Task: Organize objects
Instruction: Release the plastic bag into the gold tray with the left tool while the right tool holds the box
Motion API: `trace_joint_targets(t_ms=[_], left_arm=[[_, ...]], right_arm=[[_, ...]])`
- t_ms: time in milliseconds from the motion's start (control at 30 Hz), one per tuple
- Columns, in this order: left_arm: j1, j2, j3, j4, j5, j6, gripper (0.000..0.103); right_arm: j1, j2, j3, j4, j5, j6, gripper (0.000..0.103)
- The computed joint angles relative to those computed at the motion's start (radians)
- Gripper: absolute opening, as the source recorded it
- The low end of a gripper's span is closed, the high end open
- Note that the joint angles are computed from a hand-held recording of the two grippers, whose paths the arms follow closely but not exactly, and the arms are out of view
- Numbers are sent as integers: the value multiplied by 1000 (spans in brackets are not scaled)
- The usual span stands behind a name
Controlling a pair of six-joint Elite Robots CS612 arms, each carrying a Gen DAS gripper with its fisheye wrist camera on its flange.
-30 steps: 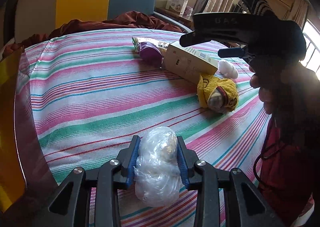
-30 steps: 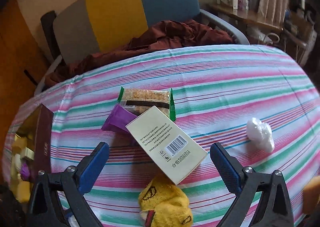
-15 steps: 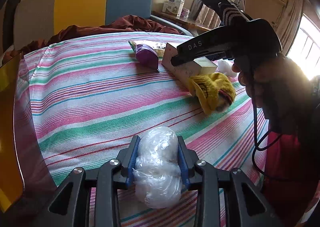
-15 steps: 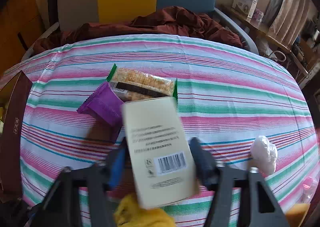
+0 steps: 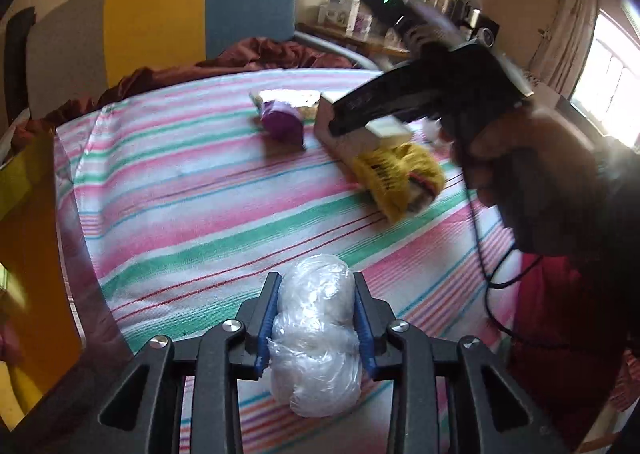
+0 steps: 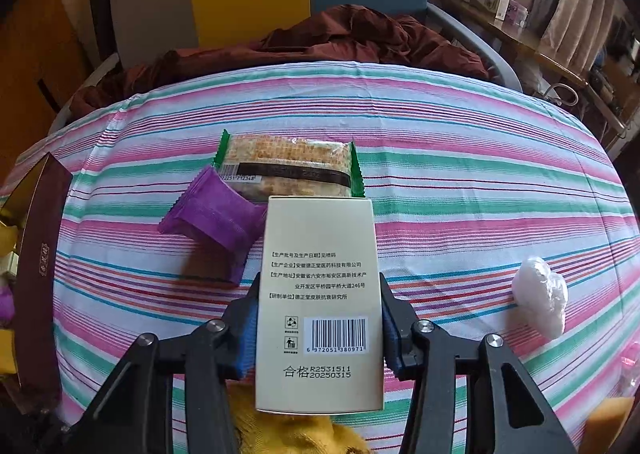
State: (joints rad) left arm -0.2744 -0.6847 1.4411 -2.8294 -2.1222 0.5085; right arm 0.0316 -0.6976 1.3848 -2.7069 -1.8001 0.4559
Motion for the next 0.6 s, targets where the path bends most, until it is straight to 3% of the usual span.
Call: trace_joint_targets(t_ms=[200,333,600], left_arm=[[47,-24,-29,30,-97,-96,33],[95,-1,-114,37,-116,-232,33],[165,145,-416,100,46,-462,33]], right_arm=[[4,0,-3,8,-17,-12,49],[9,2,-6,12,-31,-20,49],[14,4,-12,22,-51,-39,49]])
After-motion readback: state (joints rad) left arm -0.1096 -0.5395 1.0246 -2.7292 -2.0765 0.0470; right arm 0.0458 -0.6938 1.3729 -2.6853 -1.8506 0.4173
